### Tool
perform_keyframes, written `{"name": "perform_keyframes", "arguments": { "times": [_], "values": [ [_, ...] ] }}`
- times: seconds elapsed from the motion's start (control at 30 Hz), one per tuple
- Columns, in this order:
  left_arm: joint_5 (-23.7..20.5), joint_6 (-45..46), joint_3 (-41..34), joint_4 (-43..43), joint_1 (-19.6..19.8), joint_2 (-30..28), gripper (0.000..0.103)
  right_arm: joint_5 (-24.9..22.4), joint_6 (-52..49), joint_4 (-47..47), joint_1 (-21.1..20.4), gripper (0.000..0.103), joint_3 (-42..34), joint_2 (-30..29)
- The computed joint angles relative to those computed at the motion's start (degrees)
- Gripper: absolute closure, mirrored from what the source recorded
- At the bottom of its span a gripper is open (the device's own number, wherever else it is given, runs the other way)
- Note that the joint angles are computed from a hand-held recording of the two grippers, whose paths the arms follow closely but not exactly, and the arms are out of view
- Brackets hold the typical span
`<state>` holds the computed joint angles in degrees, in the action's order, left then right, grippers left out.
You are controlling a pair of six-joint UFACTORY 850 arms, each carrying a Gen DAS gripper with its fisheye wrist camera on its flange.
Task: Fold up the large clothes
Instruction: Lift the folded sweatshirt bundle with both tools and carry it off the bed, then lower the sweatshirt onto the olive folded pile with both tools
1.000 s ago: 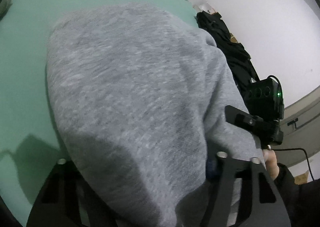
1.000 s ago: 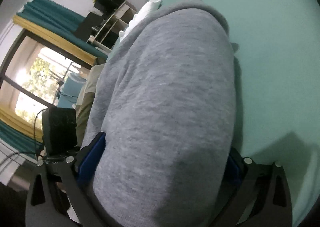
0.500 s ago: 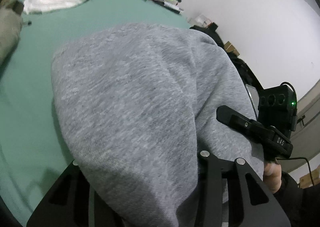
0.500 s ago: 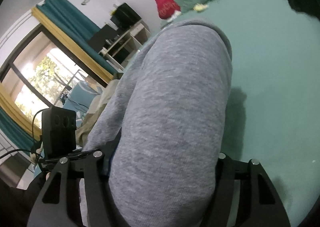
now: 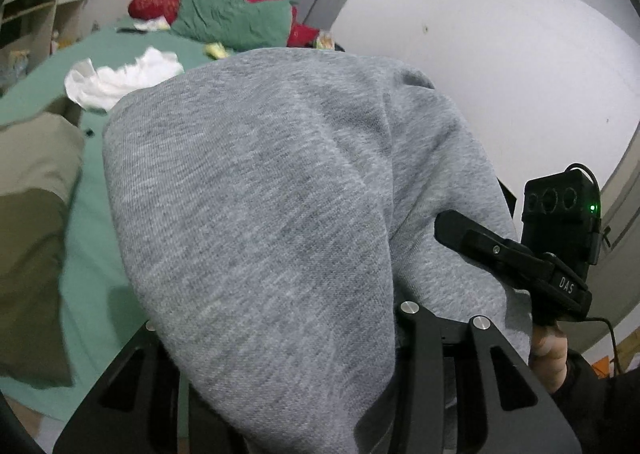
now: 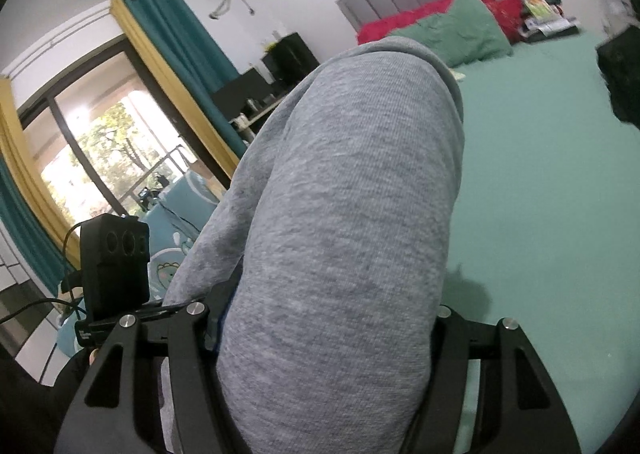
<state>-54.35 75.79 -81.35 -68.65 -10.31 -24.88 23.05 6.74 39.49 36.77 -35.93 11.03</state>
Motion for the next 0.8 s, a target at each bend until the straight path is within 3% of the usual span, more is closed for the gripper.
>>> {"name": "perform_keyframes", "arguments": {
  "times": [0.2, 0.4, 0.67, 0.8],
  "values": [
    [-1.3, 1.95, -1.59, -0.95, 4.64, 1.25, 0.061, 0.94, 2.3, -6.66, -0.15, 0.039, -6.28, -5.29],
    [-2.78, 1.41, -8.63, 1.7, 8.62, -1.11, 0.061, 5.48, 13.4, -19.33, -1.0, 0.039, -12.62, -12.34],
    [-1.92, -4.21, -23.33, 7.85, 13.79, -7.23, 0.06, 9.89, 27.05, -32.25, -1.81, 0.039, -26.85, -25.37],
    [-3.27, -7.64, -33.88, 12.75, 16.03, -13.56, 0.057, 11.12, 33.28, -36.17, -1.75, 0.037, -34.57, -32.08]
  ]
}}
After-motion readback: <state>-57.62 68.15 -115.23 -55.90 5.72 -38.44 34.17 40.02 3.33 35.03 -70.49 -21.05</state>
